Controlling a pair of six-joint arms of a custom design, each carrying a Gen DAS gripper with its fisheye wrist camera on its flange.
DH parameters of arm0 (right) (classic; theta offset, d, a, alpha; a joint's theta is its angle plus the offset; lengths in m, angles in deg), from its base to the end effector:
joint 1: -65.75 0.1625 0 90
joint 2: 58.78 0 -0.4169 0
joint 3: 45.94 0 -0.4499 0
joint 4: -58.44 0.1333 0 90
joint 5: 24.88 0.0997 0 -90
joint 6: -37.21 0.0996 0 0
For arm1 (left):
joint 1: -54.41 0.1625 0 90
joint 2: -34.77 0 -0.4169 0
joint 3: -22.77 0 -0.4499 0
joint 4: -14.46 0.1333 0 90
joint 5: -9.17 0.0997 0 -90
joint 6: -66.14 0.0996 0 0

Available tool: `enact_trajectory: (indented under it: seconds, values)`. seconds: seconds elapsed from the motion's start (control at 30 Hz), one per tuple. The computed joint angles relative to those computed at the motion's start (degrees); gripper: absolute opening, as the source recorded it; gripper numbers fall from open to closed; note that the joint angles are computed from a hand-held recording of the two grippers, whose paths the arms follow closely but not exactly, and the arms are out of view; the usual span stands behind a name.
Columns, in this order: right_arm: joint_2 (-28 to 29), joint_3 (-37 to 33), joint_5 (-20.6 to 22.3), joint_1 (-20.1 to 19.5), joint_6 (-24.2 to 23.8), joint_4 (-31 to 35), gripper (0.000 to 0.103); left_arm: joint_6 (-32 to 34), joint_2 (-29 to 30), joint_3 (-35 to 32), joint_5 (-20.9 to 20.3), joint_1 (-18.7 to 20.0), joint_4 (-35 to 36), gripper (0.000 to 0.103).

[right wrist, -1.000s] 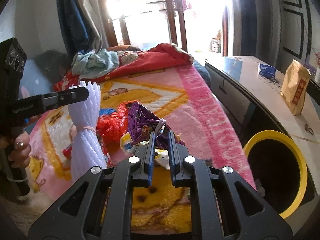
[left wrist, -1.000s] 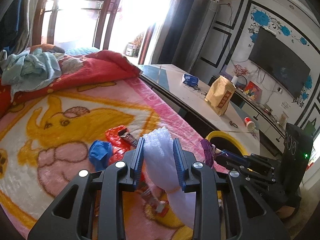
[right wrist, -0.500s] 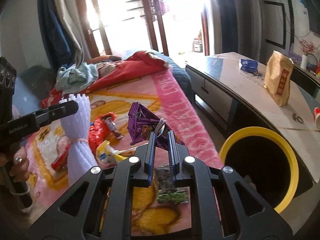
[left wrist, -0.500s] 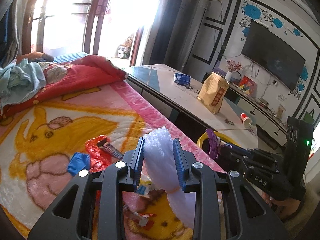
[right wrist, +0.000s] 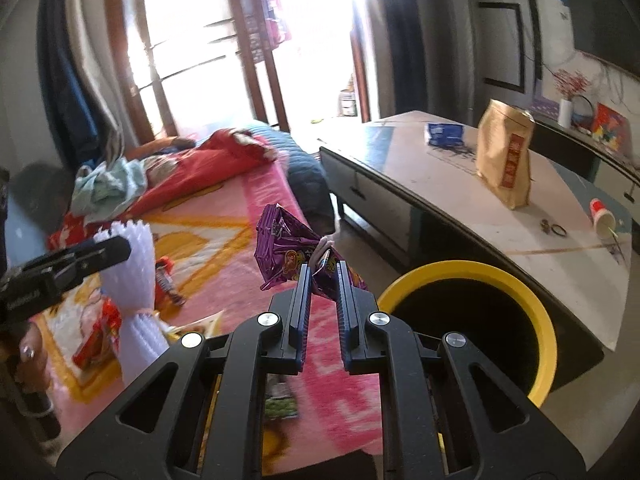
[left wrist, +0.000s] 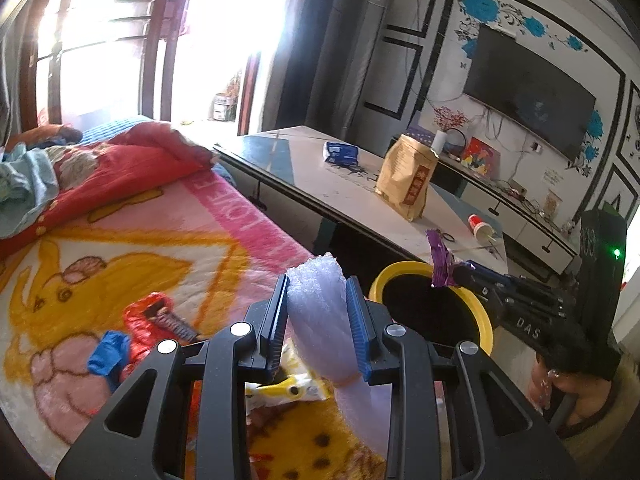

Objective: Collect trash
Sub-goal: 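Carry the foam net and purple wrapper with both tools over the yellow bin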

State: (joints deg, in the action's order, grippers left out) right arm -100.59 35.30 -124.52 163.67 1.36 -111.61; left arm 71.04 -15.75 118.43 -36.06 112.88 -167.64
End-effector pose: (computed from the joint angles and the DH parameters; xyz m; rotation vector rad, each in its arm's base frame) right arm 0.2254 -0.7742 0.1451 0.9179 -2.5086 0.9047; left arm -0.1938 -0.7049 0.1900 0.3285 2.3164 -1.1920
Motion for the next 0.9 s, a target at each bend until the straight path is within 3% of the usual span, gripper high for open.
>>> enact_trajectory:
  seconds: [0.9]
  values:
    - [-0.64, -4.12, -1.05, -4.72, 10.24, -0.11, 0.008, 2.80, 10.68, -11.75, -2.60, -0.76, 4.79, 0.027]
